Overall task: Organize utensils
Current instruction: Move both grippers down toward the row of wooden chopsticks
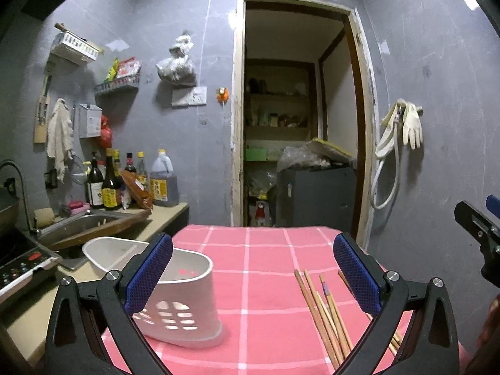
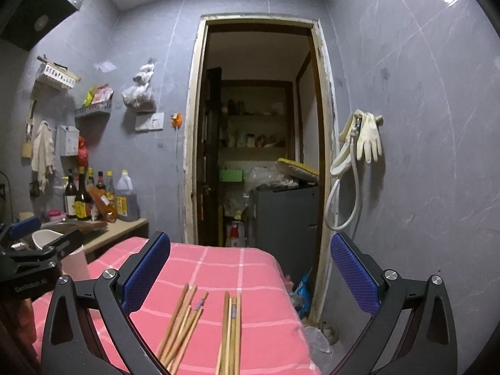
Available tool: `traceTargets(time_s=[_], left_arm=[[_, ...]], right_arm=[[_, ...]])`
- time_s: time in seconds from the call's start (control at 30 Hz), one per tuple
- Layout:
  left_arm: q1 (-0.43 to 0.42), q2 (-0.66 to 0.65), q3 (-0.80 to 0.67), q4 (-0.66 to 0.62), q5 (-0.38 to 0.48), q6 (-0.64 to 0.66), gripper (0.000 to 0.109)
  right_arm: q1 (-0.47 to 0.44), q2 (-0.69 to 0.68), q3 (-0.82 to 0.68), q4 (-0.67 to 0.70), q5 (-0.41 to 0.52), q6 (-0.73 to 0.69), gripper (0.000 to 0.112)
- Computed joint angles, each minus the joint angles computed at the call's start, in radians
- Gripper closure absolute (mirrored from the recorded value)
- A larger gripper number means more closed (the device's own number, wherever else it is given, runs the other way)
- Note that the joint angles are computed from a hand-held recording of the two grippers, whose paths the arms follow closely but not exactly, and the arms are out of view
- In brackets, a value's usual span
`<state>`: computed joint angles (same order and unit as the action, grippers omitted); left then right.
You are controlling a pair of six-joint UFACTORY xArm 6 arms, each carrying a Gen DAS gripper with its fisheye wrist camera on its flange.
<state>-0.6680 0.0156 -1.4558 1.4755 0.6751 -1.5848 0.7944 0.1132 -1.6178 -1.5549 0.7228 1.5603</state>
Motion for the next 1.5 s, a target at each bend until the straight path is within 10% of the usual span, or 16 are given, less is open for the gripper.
traceTargets(time_s=[0.67, 1.0, 1.5], left_arm=[[0.093, 0.360, -0.327, -0.636, -0.100, 0.563, 0.008], [0.100, 0.458, -0.428, -0.938, -0.059, 0.831, 0.041], [0.142, 0.637, -0.701, -1.314, 0.117, 1.105, 0.069]], right_arm=[[-0.184, 0.248, -0.224, 0.810, -0.106, -0.629, 0.010], [-0.205, 0.363, -0.354, 1.169, -0.024, -0.935, 0.056], [-0.210, 0.539, -0.625, 1.331, 0.164, -1.089, 0.088]])
